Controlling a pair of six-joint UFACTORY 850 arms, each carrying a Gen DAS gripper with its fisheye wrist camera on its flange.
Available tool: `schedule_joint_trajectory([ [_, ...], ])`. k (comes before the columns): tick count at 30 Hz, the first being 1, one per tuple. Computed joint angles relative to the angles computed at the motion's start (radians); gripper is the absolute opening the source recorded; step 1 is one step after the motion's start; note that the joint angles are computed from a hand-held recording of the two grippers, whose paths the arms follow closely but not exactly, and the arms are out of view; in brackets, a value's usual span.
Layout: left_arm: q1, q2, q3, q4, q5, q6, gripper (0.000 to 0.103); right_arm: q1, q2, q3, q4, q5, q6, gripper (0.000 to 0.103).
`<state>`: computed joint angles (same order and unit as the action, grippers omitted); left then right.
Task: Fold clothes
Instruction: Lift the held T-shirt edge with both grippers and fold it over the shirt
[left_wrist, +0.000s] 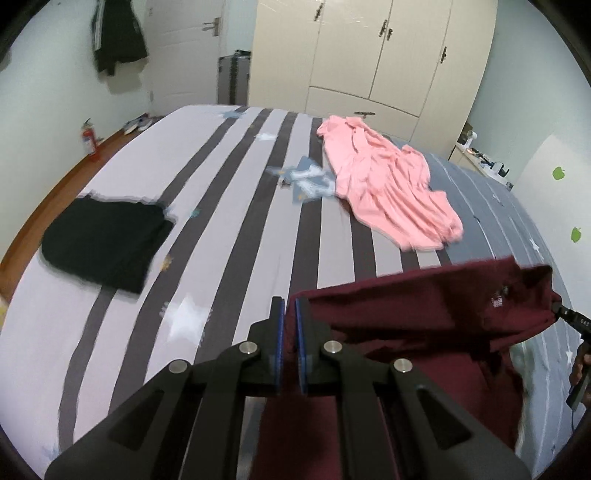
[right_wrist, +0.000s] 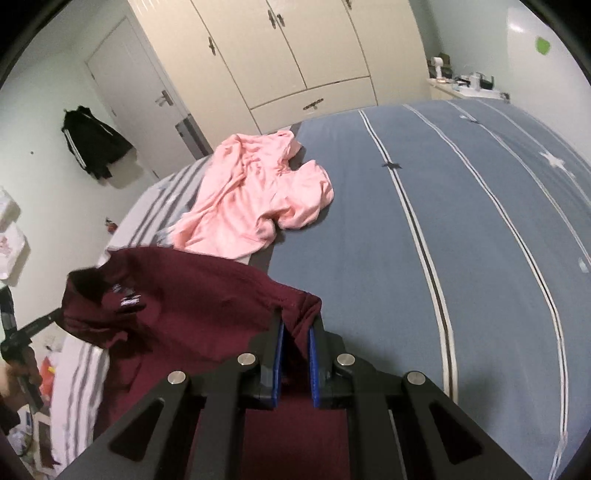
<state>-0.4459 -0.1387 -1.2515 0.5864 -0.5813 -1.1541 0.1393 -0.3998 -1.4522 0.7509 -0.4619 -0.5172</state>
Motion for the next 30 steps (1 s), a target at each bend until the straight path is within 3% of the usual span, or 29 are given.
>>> schedule_joint_trajectory([
  [6, -0.17, 0.249, 0.251, -0.034, -0.148, -0.173, 0.005, -0.005, 0.304, 0.344, -0.047, -0.076, -0.015, 0.01],
  [13, -0.424, 0.428, 0.484, -0.014, -0.266, -0.493, 0.005, -0.014, 0.568, 0.662, -0.114, -0.134, 0.068, 0.01],
  [15, -0.488, 0.457, 0.526, 0.004, -0.287, -0.567, 0.005, -0.01, 0.642, 0.741, -0.126, -0.124, 0.081, 0.01],
  [20, -0.582, 0.483, 0.634, -0.018, -0.25, -0.653, 0.006, -0.012, 0.786, 0.909, -0.129, -0.114, 0.096, 0.01],
  [24, -0.662, 0.504, 0.658, -0.058, -0.283, -0.681, 0.016, 0.014, 0.841, 1.001, -0.223, -0.104, 0.181, 0.018],
  [30, -0.735, 0.531, 0.643, -0.065, -0.361, -0.691, 0.021, -0.001, 1.009, 1.051, -0.294, -0.188, 0.272, 0.018],
])
